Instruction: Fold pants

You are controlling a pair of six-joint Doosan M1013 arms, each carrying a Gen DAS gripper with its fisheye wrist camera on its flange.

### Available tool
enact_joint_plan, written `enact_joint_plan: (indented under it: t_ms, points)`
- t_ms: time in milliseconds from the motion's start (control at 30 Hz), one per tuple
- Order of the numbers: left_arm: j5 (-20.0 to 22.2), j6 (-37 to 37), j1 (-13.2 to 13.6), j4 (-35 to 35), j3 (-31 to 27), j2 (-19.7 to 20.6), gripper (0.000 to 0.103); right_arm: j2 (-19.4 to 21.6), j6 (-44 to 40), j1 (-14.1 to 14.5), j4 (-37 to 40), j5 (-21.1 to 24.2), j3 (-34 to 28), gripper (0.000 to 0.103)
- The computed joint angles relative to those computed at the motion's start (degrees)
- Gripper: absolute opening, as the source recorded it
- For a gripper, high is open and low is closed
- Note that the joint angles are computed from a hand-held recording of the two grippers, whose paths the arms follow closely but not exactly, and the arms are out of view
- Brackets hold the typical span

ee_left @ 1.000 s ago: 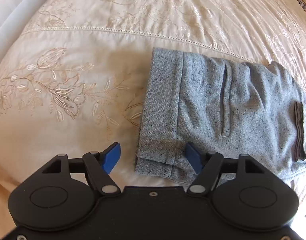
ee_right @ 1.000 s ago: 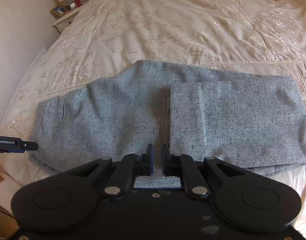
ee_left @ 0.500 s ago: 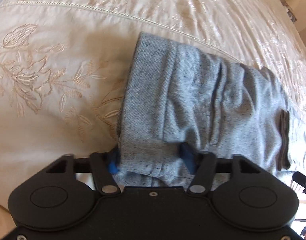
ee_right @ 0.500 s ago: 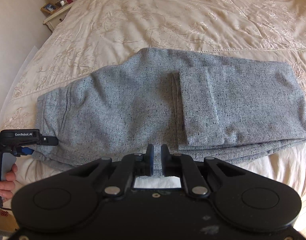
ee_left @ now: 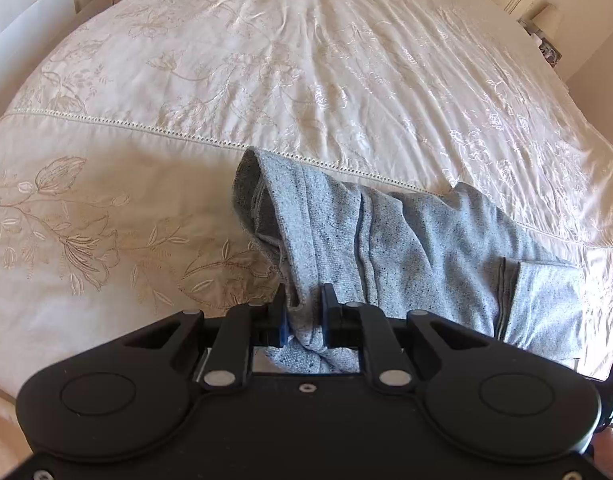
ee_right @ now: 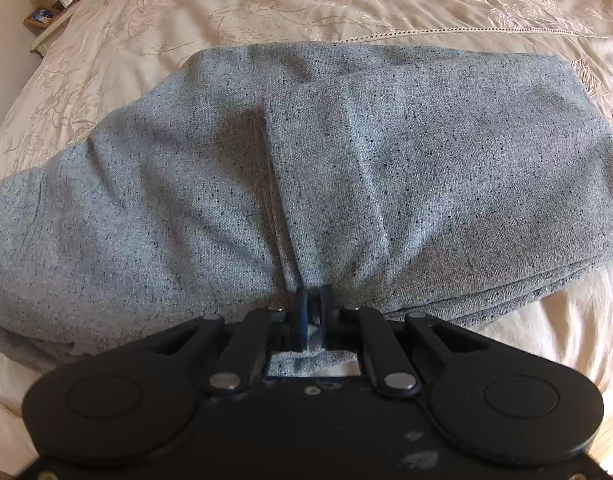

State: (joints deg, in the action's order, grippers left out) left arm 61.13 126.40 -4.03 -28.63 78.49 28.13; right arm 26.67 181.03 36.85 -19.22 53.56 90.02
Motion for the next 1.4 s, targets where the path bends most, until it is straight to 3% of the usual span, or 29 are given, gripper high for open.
enact_joint_plan:
  t_ms: [100,267,367,467,500,700,733,767,967,1133,1233,1300,1400]
  points:
    - [-1.8,2.1,-0.4,-0.3,0.9,-1.2,0.019,-0.8,-0.5,-0.6,0.5,0.7,-0.7,0.008]
    - [-2.2,5.3,-0.5,-3.1,1.4,-2.9,0.019,-1.3,2.2,-0.9,-10.1,0.0,-1.5,0.011]
    - [-2.7,6.0,-0.8,-4.4,1.7,-3.8,0.017,-0.3,0.1,-3.0,-7.2,-2.6,-1.6,0.010]
    - [-3.3,5.8,-1.4,-4.7,2.1,-4.5,0.017,1.1,-8.3,-5.3,3.8,-6.4,-0.6,0.006]
    - [-3.7,5.9,-1.7,-4.7,2.3,-4.9,0.017,1.1,-7.8,-5.2,2.7,-7.2,-0.1,0.000]
    - [-7.4,4.7,-4.4,-3.9,5.0,-8.7,0.013,-2.7,-6.1,-6.3,2.4,-14.8,4.7,0.002]
    - [-8.3,4.5,-5.1,-3.9,5.6,-9.6,0.012,-3.8,-4.6,-6.1,0.5,-15.7,5.7,0.010]
    - [-9.1,4.4,-5.9,-3.7,6.1,-10.5,0.012,-4.8,-3.8,-6.0,-1.0,-16.6,6.6,0.011]
    - [-13.4,5.1,-12.5,-4.0,9.7,-14.8,0.010,-11.6,-6.8,-6.8,-1.1,-23.6,13.8,0.011]
    - [-14.2,4.8,-19.5,-7.0,12.6,-15.8,0.000,-16.6,-8.2,-8.8,-1.9,-25.4,19.7,0.011]
    - [-16.3,1.1,-24.7,-2.9,14.8,-15.7,0.002,-19.7,-10.2,-10.6,0.6,-25.3,23.3,0.011]
    - [-16.9,-2.1,-27.2,1.3,16.2,-15.6,0.011,-21.1,-13.0,-11.8,2.4,-24.6,25.1,0.011]
    - [-15.7,-7.4,-28.7,6.6,18.0,-15.7,0.014,-22.6,-16.8,-13.6,4.4,-23.4,26.8,0.016]
